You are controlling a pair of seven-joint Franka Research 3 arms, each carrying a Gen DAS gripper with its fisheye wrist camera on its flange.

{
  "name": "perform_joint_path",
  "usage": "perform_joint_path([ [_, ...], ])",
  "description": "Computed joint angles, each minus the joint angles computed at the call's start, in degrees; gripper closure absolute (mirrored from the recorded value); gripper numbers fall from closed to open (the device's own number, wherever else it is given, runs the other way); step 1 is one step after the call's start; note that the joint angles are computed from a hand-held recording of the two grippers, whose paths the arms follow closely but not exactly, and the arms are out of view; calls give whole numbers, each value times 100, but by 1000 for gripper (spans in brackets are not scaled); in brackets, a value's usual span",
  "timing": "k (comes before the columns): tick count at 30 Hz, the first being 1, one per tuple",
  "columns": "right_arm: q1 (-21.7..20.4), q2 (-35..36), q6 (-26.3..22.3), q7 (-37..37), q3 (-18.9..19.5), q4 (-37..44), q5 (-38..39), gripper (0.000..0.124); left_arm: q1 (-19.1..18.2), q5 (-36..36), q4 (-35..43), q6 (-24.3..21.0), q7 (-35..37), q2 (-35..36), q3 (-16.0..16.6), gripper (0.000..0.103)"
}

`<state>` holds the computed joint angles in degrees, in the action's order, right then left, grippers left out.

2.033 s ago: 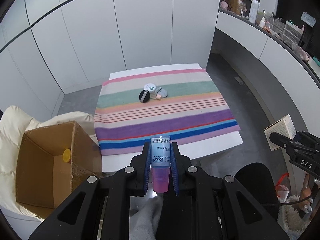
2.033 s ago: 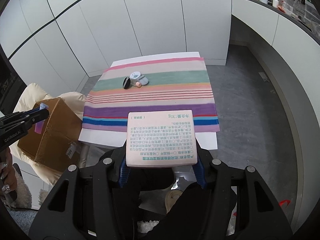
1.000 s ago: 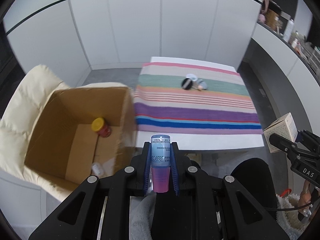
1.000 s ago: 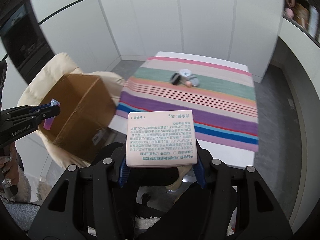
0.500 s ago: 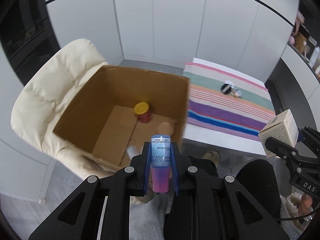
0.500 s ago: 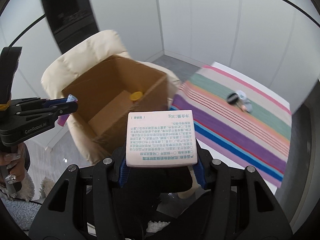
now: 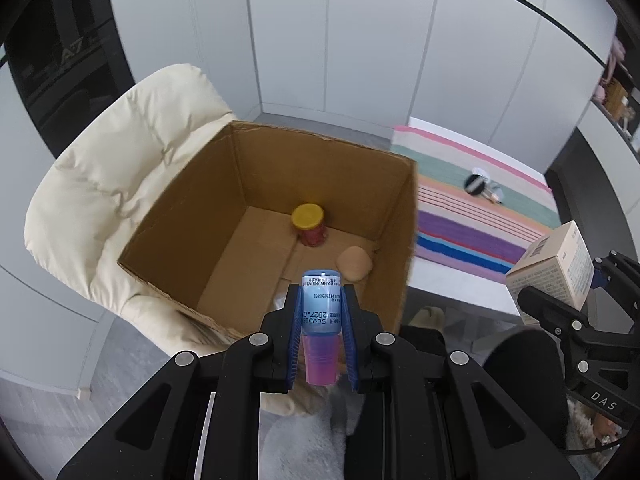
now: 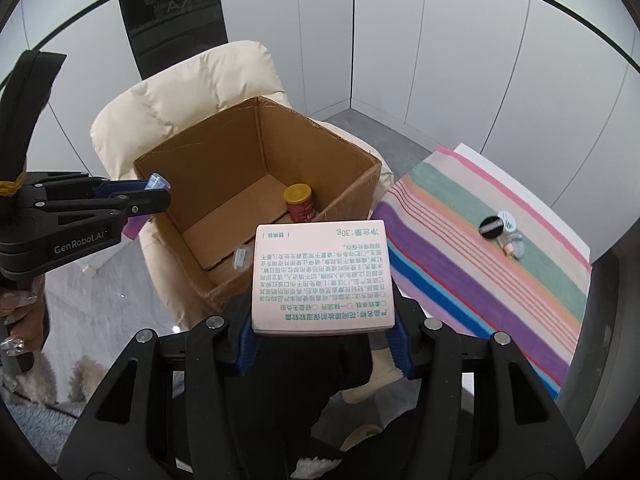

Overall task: Organize objects
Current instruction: 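Open both tools to drop the beige box and tube into the cardboard box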

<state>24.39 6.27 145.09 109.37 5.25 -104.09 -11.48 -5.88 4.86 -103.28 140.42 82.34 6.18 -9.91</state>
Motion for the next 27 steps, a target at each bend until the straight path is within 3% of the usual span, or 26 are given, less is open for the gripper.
perform_joint_path([
  [7,105,1081,-307,-453,-81,1324,317,69,57,441,767,-200,-475,700,140,84],
  [16,408,2685,-1009,-923,-352,3548,486,69,139,517,2179,-898,-663,1838,168,84],
  [20,501,3514,-1468,-1103,-464,4750,593,69,85,751,2496,-800,-835,2082,268,83],
  [21,501,3645,-1439,-1141,-469,4915,647,68,130,710,2472,-656,-776,2087,229,80],
  [23,523,3931,-1445,-1163,-502,5308,730,49,150,695,2524,-589,-730,2130,214,43],
  [24,548,4021,-1483,-1127,-541,5443,747,30,122,743,2555,-638,-785,2144,243,16],
  [25,562,4020,-1355,-1070,-570,5394,768,22,115,764,2549,-612,-838,2139,258,11],
  [27,568,3954,-1158,-1049,-577,5217,814,22,142,771,2505,-520,-837,2116,252,11],
])
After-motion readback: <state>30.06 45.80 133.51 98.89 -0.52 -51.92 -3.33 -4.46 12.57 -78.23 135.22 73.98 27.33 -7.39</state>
